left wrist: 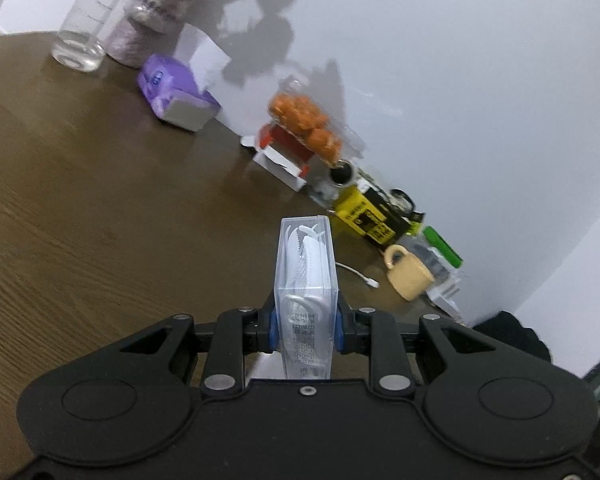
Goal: Clean container
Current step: 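Rub the white wipe over the clear box held by the left tool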
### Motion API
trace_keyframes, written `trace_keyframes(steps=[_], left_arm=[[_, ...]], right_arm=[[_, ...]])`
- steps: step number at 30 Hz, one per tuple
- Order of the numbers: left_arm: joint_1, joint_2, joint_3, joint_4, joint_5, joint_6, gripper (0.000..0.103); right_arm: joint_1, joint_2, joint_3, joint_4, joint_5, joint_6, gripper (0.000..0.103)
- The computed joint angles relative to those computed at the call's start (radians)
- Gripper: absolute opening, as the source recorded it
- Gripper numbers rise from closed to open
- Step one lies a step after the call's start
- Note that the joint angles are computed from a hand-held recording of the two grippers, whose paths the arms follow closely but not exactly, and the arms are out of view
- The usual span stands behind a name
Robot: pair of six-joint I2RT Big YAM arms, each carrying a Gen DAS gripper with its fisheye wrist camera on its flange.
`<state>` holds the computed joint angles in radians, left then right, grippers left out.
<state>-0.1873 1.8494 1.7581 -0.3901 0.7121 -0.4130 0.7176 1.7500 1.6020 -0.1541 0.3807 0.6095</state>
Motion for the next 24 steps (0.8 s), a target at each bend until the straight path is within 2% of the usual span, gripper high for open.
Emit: trace_keyframes(steps=[2, 3, 4, 6, 9, 12, 13, 14, 15, 16, 17, 19, 20, 23, 24], left_arm=[[0.006, -0.007, -0.006, 0.001, -0.030, 0.036, 0.025], [0.011, -0.011, -0.011, 0.005, -0.039, 0.045, 0.025], [0.016, -0.013, -0.014, 0.006, -0.047, 0.048, 0.025], [0.023, -0.017, -0.019, 0.010, -0.057, 0.049, 0.025], [0.026, -0.021, -0.027, 0.007, -0.062, 0.043, 0.025], [0.023, -0.028, -0.038, 0.003, -0.069, 0.064, 0.025], [0.024, -0.029, -0.039, 0.002, -0.069, 0.066, 0.025], [0.027, -0.029, -0.039, 0.002, -0.069, 0.066, 0.025], [0.029, -0.029, -0.039, 0.002, -0.070, 0.065, 0.025], [0.033, -0.027, -0.039, 0.006, -0.070, 0.056, 0.025], [0.038, -0.023, -0.039, 0.013, -0.064, 0.036, 0.025], [0.042, -0.013, -0.036, 0.017, -0.048, -0.008, 0.025], [0.039, -0.008, -0.033, 0.013, -0.041, -0.022, 0.025], [0.027, -0.001, -0.030, 0.010, -0.020, -0.053, 0.025], [0.026, -0.002, -0.032, 0.021, -0.018, -0.074, 0.025]], right_arm=[[-0.001, 0.005, 0.022, -0.119, 0.034, -0.017, 0.025], [-0.003, 0.010, 0.038, -0.187, 0.045, -0.005, 0.043], [-0.003, 0.018, 0.064, -0.271, 0.067, 0.012, 0.051], [0.008, 0.030, 0.097, -0.350, 0.089, -0.002, 0.051], [0.026, 0.075, 0.174, -0.423, 0.096, -0.014, 0.051], [0.026, 0.181, 0.337, -0.595, 0.144, 0.065, 0.047], [0.021, 0.208, 0.373, -0.624, 0.140, 0.073, 0.037], [0.024, 0.229, 0.401, -0.648, 0.168, 0.055, 0.030], [0.026, 0.249, 0.431, -0.673, 0.196, 0.036, 0.018], [0.026, 0.255, 0.448, -0.698, 0.202, 0.025, 0.013], [0.024, 0.239, 0.428, -0.677, 0.187, 0.029, 0.012], [0.022, 0.177, 0.340, -0.570, 0.160, 0.042, 0.012], [0.026, 0.138, 0.281, -0.474, 0.143, 0.035, 0.012], [0.037, 0.106, 0.237, -0.294, 0.087, -0.027, 0.012], [0.042, 0.126, 0.267, -0.290, 0.081, -0.064, 0.012]])
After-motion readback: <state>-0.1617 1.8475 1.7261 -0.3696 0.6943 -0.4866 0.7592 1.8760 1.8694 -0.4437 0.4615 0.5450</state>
